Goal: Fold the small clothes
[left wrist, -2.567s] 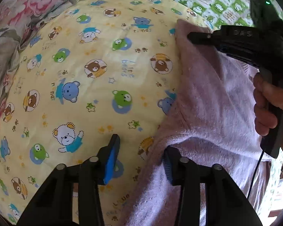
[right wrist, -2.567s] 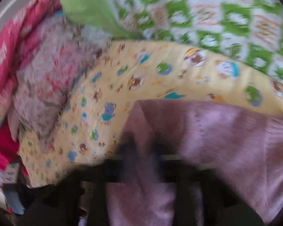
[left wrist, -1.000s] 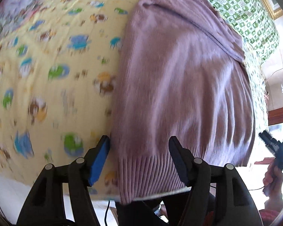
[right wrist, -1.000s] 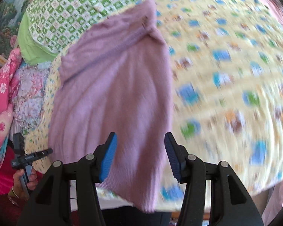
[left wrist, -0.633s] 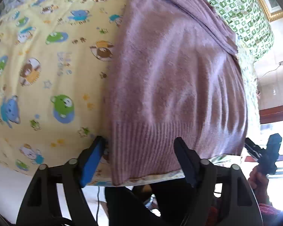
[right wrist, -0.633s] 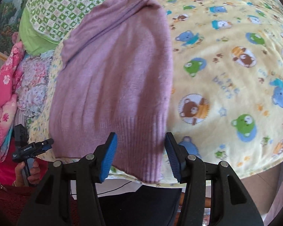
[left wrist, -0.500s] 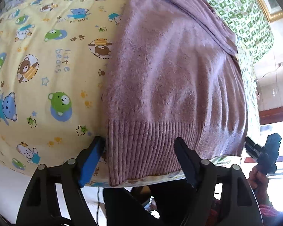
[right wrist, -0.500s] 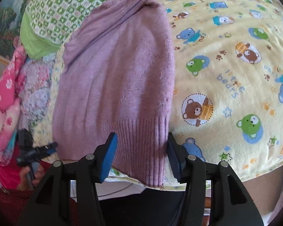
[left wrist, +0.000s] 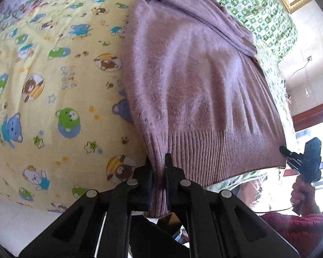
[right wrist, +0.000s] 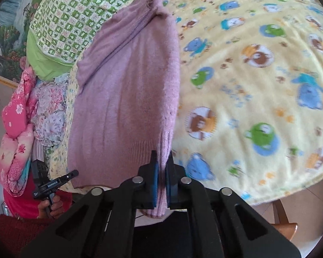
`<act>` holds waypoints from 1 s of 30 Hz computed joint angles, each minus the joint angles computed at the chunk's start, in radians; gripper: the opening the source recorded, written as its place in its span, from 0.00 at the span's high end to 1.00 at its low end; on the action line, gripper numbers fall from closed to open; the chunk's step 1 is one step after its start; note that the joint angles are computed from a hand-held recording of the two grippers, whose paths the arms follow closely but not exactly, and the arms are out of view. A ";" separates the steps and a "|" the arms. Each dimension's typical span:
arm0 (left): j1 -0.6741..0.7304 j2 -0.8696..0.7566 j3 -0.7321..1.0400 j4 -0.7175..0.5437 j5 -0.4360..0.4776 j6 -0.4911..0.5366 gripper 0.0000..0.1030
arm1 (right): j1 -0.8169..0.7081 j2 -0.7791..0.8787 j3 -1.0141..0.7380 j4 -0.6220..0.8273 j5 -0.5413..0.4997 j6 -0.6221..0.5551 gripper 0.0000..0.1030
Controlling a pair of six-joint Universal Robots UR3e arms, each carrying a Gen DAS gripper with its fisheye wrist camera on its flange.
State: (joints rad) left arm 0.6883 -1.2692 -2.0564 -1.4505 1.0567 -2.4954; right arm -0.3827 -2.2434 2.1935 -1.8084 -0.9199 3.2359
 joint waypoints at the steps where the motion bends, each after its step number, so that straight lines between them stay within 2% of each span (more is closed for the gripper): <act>1: 0.014 -0.001 0.001 -0.016 -0.009 0.007 0.94 | -0.024 -0.013 0.003 0.027 0.016 -0.016 0.94; 8: 0.071 -0.011 0.151 -0.187 -0.137 0.100 0.94 | 0.005 0.071 -0.049 -0.086 0.092 0.032 0.94; 13: 0.033 -0.091 0.304 -0.174 -0.218 0.034 0.94 | 0.010 0.178 -0.137 -0.232 0.155 0.113 0.94; 17: -0.037 -0.223 0.450 -0.069 -0.282 -0.103 0.94 | 0.052 0.371 -0.292 -0.409 0.167 0.202 0.94; 22: -0.134 -0.442 0.686 0.077 -0.308 -0.288 0.94 | 0.065 0.612 -0.501 -0.549 0.198 0.258 0.94; 26: -0.213 -0.685 0.982 0.187 -0.300 -0.465 0.94 | 0.096 0.831 -0.720 -0.622 0.160 0.311 0.94; 28: -0.245 -0.820 1.192 0.152 -0.285 -0.516 0.94 | 0.103 0.941 -0.833 -0.643 0.141 0.342 0.94; 30: -0.282 -0.979 1.401 0.192 -0.271 -0.604 0.94 | 0.109 1.042 -0.955 -0.635 0.123 0.358 0.94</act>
State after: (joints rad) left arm 0.4062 -2.2479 -0.6554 -1.2581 0.7857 -3.0998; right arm -0.2735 -1.2009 1.2388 -2.4430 -0.7964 3.5939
